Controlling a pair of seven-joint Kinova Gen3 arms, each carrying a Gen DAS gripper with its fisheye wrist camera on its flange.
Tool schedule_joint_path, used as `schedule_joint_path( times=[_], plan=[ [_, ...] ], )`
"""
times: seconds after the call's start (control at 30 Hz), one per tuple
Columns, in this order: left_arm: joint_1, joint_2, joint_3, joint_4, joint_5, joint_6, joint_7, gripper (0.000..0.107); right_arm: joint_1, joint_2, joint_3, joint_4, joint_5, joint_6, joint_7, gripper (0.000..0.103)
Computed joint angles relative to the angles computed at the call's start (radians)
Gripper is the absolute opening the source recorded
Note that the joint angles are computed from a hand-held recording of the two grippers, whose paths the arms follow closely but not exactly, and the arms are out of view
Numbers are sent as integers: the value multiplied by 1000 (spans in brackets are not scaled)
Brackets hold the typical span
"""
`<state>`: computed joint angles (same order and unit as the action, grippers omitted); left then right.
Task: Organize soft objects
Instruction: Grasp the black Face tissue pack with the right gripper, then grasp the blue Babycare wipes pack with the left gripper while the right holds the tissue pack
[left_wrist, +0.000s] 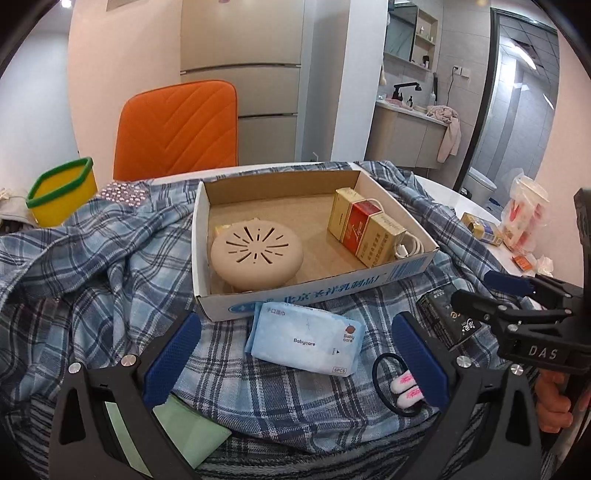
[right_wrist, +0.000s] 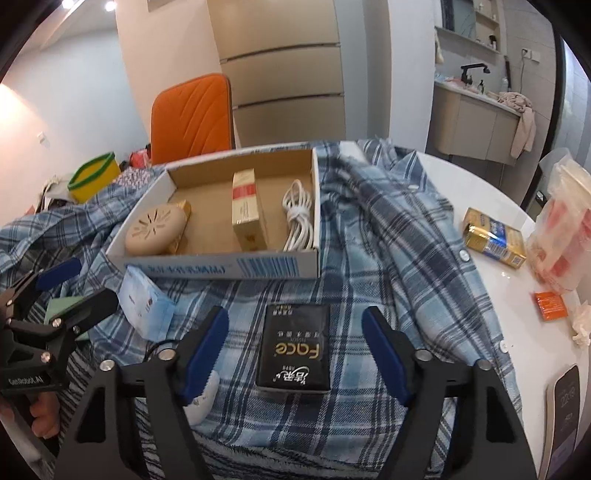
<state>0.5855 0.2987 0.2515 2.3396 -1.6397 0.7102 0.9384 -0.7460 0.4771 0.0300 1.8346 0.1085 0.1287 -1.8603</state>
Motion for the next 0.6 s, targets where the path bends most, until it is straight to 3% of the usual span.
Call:
schedule_joint_path(
  times=[0.07, 0.17, 0.37, 0.6],
  plan=[
    [-8, 0, -1, -4, 9, -15, -18, 103, 13, 8, -20, -15, 3, 27, 13, 64],
    [-12, 2, -7, -13, 24, -32, -46, 103, 6, 21, -18, -35, 13, 62, 13, 60],
    [-40, 4, -28, -28, 43, -111, -103, 103, -7, 42, -19, -67, 42, 114, 4, 54],
    [-34, 9, -47, -36, 62, -132, -125, 103, -22, 54, -5, -83, 73, 139, -33, 49]
  ],
)
